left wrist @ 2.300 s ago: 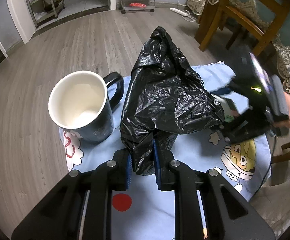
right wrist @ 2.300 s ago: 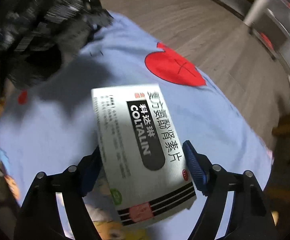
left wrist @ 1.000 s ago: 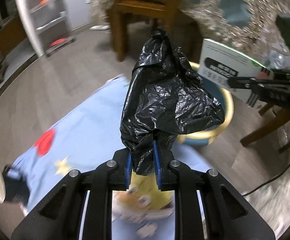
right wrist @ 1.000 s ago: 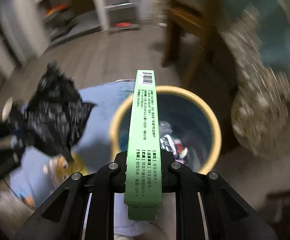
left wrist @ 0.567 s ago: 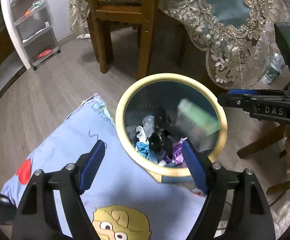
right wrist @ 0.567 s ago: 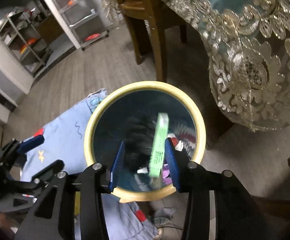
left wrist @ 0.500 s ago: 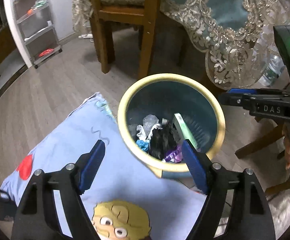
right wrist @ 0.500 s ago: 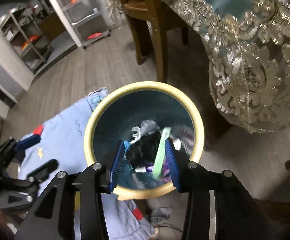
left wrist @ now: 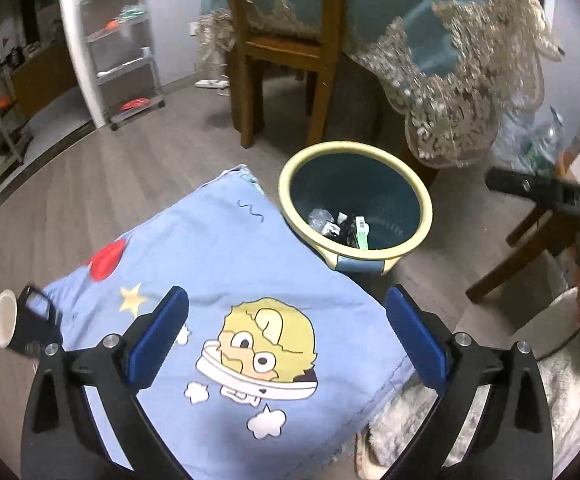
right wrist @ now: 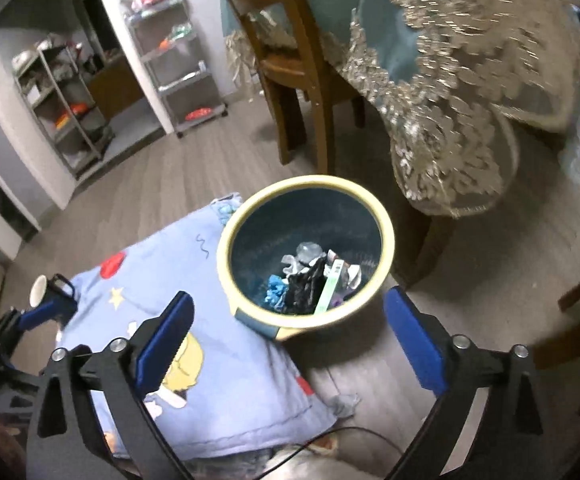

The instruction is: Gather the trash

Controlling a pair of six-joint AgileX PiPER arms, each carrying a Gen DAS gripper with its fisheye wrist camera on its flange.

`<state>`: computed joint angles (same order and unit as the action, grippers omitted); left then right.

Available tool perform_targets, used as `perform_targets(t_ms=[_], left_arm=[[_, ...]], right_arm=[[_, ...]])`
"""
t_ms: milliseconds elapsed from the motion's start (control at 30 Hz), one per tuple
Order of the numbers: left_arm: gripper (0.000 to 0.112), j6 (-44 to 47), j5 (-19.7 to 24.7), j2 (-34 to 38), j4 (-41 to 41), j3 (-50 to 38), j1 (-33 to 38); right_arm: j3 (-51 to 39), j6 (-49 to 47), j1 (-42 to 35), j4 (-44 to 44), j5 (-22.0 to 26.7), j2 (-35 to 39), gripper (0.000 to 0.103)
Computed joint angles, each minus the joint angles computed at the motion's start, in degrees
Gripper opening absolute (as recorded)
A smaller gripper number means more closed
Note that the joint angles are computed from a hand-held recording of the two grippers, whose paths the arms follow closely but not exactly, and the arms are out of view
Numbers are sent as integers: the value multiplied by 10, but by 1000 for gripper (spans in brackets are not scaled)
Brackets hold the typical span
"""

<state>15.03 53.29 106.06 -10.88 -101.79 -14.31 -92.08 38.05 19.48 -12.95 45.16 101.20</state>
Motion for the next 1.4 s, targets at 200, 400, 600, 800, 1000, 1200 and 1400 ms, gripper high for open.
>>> perform_targets(t_ms=[200,400,600,800,1000,1200,1400], left_arm=[[97,-35,-45,-13,-2,30,9],[97,-21,-79,-20,-12,47,7],[97,-34,-102,-30,25,67,-9],[97,-37,-110,-35,50,80,-20],[97,-35,-98,-28,42,69,-15],[97,-34,-102,-28,45,73,-20],[97,-22,-111,-34,43,83,-23]], right_arm=[[23,116,63,-136,20,-15,98],[2,119,81,-155,49,11,98],[3,125,92,-167,48,10,98],[5,128,91,-168,43,9,98],[1,124,92,-164,49,9,98],[0,120,90,-158,49,8,98],[1,120,89,-157,46,9,98]])
